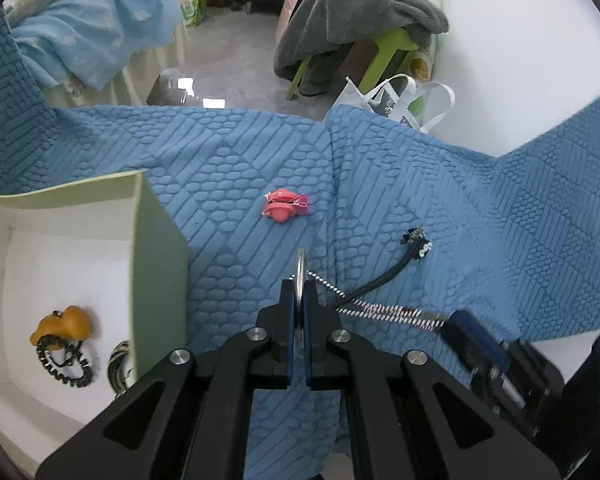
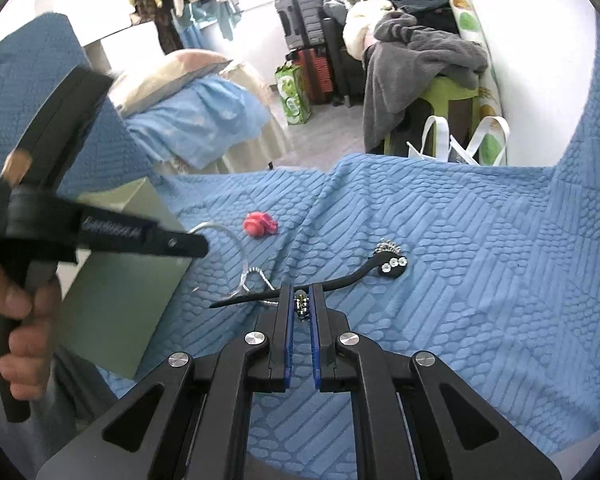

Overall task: Organize jewelry
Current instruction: 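Carry the hoop and chain over the box and open both tools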

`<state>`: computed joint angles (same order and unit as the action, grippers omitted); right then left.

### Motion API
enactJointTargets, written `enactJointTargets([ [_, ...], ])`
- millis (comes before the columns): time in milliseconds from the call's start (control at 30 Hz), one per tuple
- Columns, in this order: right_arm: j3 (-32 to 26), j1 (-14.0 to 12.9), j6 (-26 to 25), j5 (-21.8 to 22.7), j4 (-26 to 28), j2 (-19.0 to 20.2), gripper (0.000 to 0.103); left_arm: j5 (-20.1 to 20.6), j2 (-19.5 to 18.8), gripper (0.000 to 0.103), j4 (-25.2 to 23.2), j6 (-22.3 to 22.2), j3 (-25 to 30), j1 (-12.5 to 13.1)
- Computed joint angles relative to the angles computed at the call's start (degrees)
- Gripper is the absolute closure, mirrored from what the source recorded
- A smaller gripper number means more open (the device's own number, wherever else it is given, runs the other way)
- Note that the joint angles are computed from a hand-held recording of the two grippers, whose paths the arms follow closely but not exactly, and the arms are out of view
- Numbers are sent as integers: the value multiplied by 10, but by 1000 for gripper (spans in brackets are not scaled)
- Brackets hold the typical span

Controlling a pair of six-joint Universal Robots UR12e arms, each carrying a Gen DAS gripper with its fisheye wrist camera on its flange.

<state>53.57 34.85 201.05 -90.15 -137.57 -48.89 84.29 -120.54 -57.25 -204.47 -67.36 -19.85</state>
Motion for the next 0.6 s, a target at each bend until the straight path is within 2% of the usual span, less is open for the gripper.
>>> enactJointTargets([
  [267, 23, 2, 20, -9, -20, -17, 98, 30, 31, 100, 43, 34, -43, -11],
  [467, 38, 7, 37, -13, -21, -30, 98, 14, 54, 100, 67, 23, -77, -10],
  [600, 35, 9, 48, -24, -34, -36, 98, 11, 62, 100, 72, 38, -81, -10],
])
